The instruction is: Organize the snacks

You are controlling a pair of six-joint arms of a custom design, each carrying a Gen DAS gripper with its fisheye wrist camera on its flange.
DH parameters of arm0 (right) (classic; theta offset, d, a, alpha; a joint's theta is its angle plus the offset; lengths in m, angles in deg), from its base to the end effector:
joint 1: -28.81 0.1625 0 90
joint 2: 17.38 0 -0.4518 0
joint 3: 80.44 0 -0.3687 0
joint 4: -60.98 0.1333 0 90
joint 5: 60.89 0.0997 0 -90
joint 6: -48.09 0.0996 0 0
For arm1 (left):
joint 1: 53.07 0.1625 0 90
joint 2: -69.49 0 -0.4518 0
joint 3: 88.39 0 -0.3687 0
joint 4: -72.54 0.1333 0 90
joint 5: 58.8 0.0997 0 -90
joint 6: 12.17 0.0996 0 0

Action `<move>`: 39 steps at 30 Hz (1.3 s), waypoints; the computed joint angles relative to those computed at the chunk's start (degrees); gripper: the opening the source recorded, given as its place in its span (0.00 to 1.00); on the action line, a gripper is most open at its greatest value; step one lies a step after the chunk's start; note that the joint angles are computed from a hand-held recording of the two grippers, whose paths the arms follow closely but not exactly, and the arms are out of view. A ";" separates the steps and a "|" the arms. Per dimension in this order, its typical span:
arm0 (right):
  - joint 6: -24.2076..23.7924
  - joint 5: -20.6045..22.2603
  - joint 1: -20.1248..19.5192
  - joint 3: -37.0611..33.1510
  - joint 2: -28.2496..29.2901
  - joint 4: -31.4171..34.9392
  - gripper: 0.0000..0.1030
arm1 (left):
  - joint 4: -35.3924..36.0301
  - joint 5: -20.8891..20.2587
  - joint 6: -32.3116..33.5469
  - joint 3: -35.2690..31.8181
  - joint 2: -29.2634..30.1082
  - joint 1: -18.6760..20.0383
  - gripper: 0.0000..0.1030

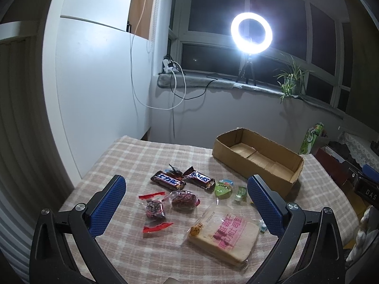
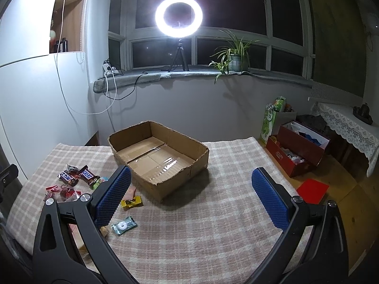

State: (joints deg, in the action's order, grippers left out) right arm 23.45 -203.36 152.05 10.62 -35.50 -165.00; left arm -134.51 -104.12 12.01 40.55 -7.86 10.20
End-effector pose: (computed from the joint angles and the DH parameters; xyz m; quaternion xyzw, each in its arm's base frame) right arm 0.3945 -0.5029 0.0119 0.1678 -0.7810 0.4959 0.3406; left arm -0.0135 -0.4789 0.3757 0.1489 0.7909 -0.5071 0.3085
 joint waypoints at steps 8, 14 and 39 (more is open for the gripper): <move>-1.78 0.13 0.58 -1.25 0.83 -1.06 1.00 | -1.18 -0.21 0.39 0.01 0.35 0.23 0.99; -4.26 0.61 1.26 -2.13 1.48 -3.78 1.00 | -4.93 -0.36 3.25 0.67 0.70 -0.32 0.99; -3.70 0.78 1.37 -1.48 1.02 -3.61 1.00 | -4.48 -0.12 2.93 1.21 -0.15 -1.18 0.99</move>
